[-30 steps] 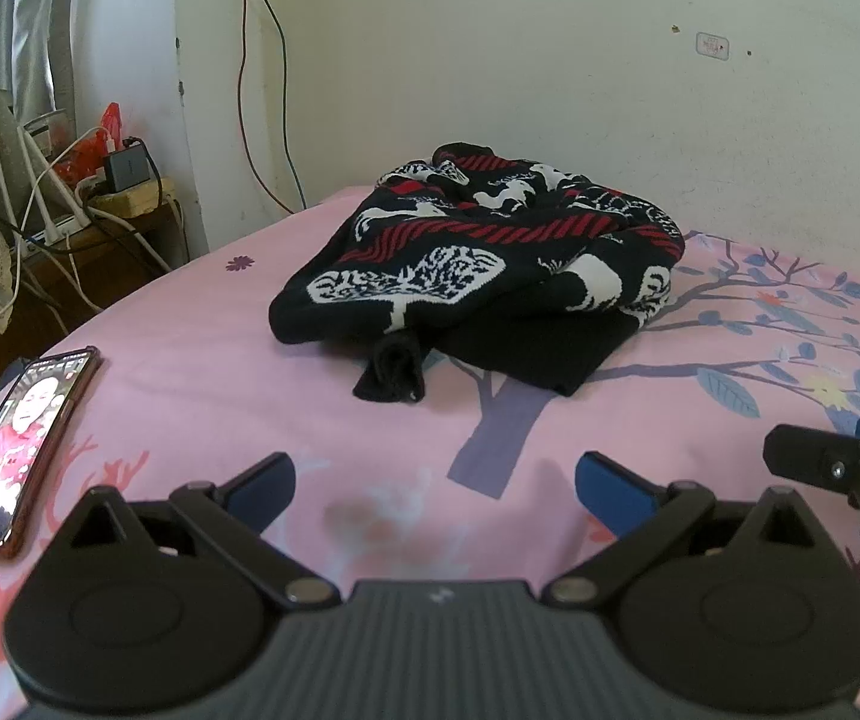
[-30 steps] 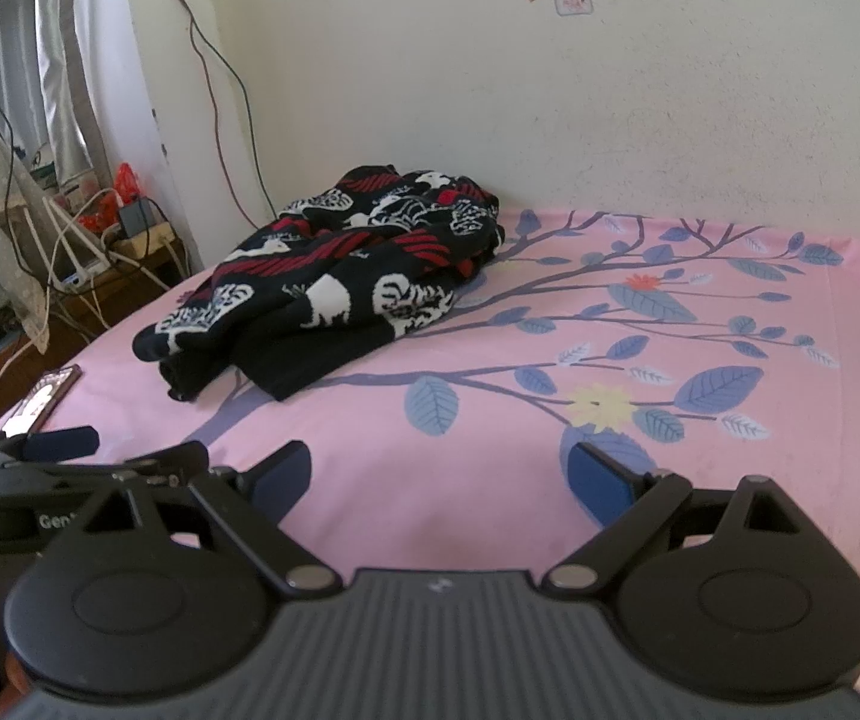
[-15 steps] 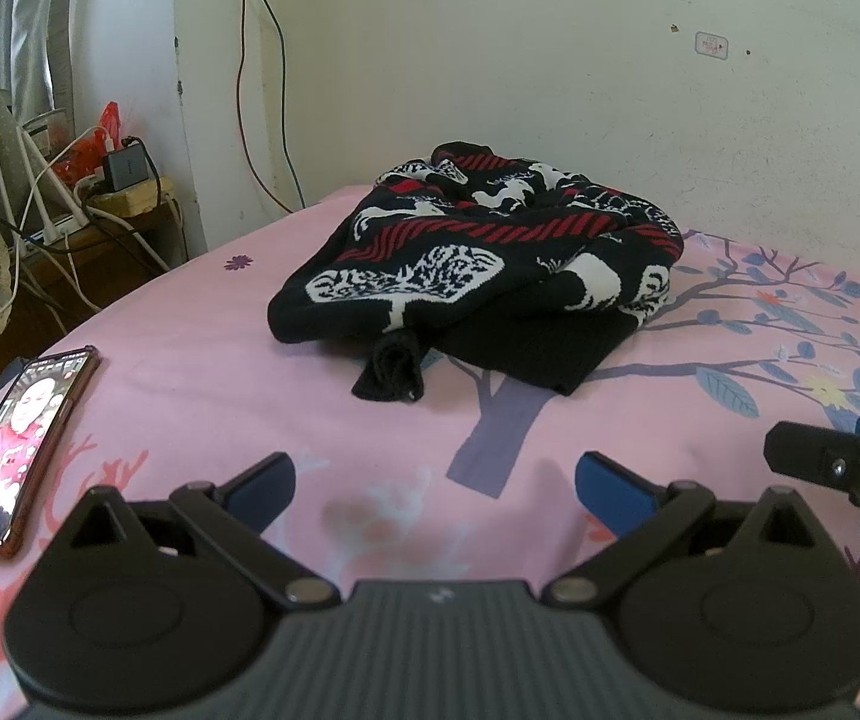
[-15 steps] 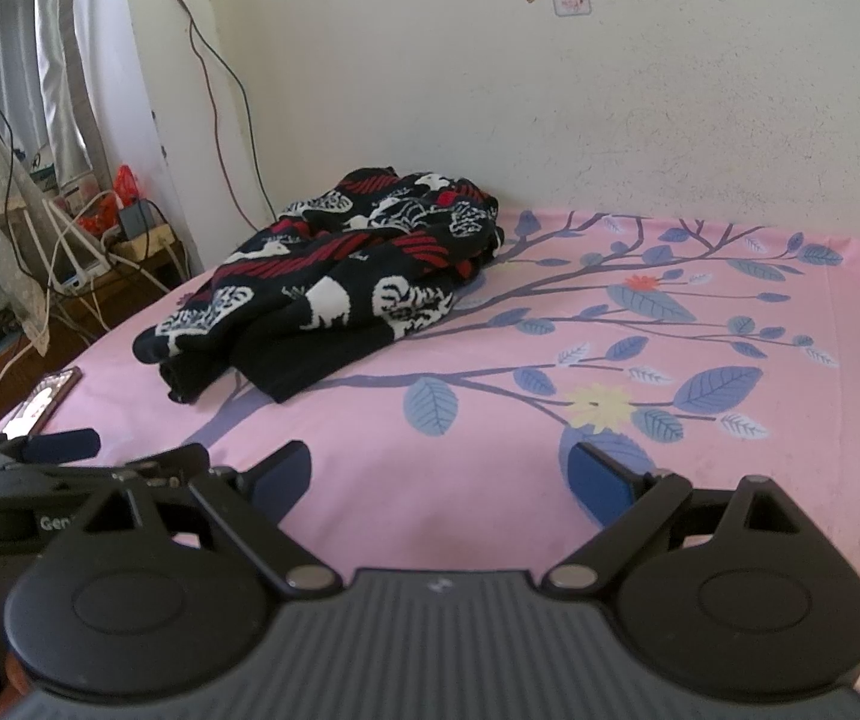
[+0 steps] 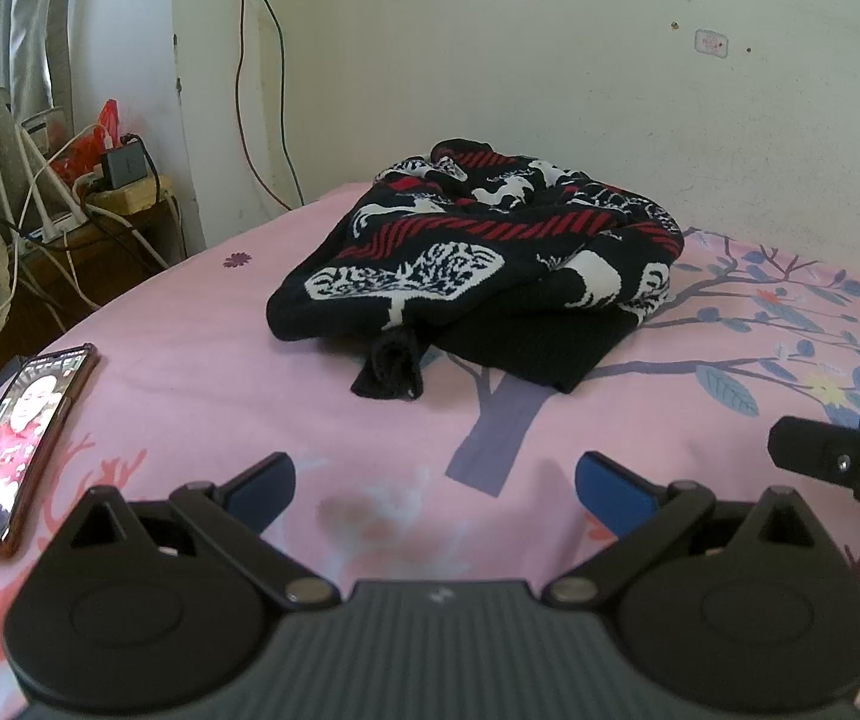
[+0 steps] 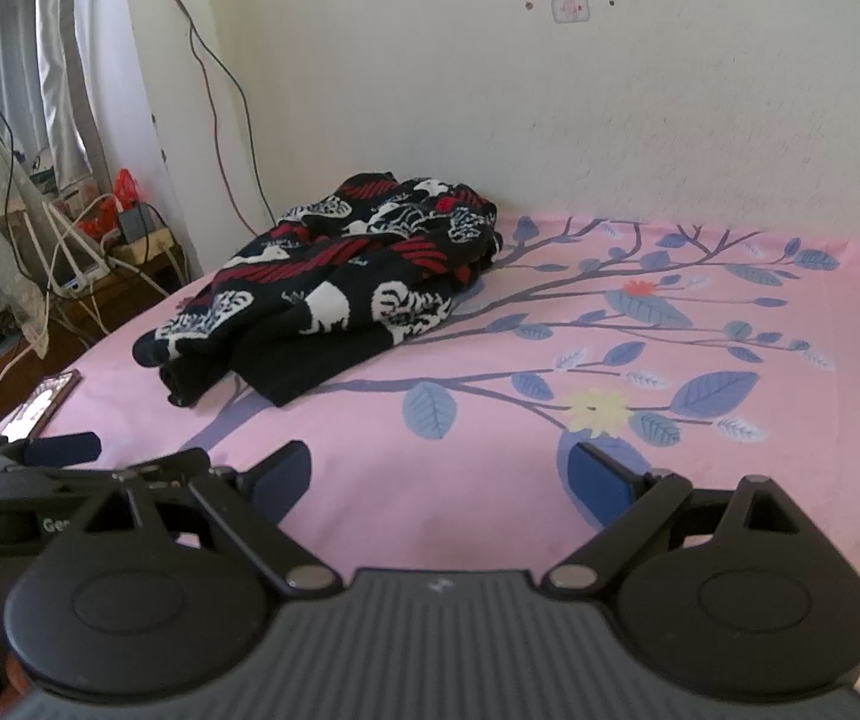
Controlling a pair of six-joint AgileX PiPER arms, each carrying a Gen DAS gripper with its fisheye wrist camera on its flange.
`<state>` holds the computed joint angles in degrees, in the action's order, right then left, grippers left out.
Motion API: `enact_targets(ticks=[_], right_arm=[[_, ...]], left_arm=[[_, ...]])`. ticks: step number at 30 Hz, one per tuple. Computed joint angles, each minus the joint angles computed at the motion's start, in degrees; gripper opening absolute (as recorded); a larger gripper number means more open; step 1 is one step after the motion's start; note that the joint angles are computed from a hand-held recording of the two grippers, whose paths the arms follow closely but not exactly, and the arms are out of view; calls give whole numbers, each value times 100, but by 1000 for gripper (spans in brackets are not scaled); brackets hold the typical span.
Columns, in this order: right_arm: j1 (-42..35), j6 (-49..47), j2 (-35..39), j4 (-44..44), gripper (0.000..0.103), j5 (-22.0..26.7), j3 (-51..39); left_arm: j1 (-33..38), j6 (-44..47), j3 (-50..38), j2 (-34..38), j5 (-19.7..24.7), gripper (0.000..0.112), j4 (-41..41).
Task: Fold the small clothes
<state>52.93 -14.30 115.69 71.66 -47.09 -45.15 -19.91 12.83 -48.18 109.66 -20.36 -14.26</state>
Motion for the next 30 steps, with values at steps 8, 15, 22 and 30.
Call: enact_targets(ticks=[8, 15, 22, 30], right_arm=[[23, -30, 0, 42, 87, -23, -4], [40, -66, 0, 62, 87, -69, -7], [44, -57, -3, 51, 87, -75, -3], [21, 113, -20, -77, 87, -66, 56]], left_arm=[[-37, 242, -71, 45, 114, 103, -280], [-34, 304, -103, 41, 172, 103, -337], [-33, 301, -101, 38, 181, 103, -337], [-20, 318, -107, 42, 216, 103, -325]])
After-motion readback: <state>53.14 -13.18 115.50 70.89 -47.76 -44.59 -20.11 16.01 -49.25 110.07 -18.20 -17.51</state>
